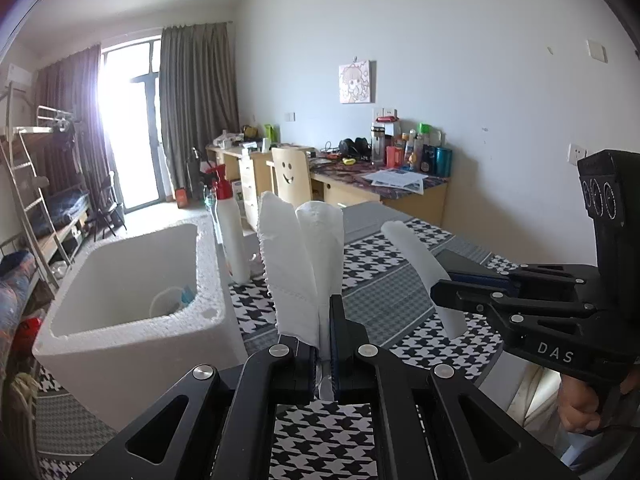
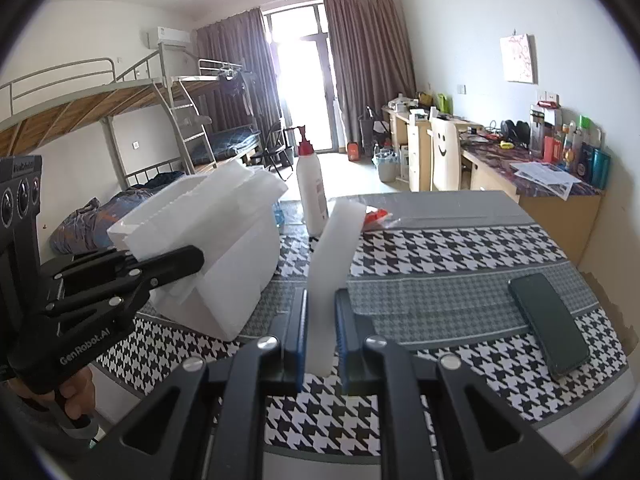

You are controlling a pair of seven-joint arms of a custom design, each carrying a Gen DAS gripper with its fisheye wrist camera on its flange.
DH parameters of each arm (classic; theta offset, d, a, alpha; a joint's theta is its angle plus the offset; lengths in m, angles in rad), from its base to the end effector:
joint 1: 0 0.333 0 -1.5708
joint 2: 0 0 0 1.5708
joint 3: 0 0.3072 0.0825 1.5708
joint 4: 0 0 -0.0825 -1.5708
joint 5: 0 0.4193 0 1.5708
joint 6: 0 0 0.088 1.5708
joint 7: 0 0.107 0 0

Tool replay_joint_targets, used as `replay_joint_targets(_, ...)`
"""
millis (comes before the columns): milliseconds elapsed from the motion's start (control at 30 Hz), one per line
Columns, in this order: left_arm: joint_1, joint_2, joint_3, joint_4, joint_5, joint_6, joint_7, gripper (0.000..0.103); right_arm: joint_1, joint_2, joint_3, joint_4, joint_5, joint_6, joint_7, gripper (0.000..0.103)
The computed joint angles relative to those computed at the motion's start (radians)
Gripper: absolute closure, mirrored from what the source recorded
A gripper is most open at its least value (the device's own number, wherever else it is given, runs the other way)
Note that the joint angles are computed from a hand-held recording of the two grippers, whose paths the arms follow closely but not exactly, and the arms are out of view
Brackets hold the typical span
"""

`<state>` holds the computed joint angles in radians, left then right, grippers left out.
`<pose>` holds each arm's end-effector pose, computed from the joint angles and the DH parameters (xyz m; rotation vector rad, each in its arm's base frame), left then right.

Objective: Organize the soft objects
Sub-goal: 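Carry the tissue with both grippers over the white foam box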

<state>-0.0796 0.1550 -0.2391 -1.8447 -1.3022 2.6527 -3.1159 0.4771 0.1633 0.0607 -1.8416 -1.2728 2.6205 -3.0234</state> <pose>0.6471 -0.1782 0.4764 -0.8093 2.2741 -1.3758 0.5679 0.3622 0.4703 -1.4128 1.7133 -0.8513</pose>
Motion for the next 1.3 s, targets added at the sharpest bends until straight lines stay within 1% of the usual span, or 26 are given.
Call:
replay_joint_targets(533,0.002,0.001,0.0,0.031,-0.069,0.02,0.066,0.098,0.005,0.021,-0.01,0.053,-0.048,0.019,-0.001,0.087)
replay_joint_targets(733,0.006,0.019,-0.002,0.062,-0.075,0.033,0.056,0.098,0.008,0.035,-0.017,0.079,-0.051,0.027,-0.01,0.087)
replay_joint_targets(900,0.007,0.034,-0.01,0.081,-0.084,0.064,0.058,0.098,0.011,0.049,-0.025,0.105,-0.051,0.038,-0.024,0.087)
replay_joint_targets(1300,0.024,0.074,-0.031,0.141,-0.085,0.115,0.039,0.098,0.02,0.092,-0.05,0.172,-0.029,0.085,-0.081,0.087)
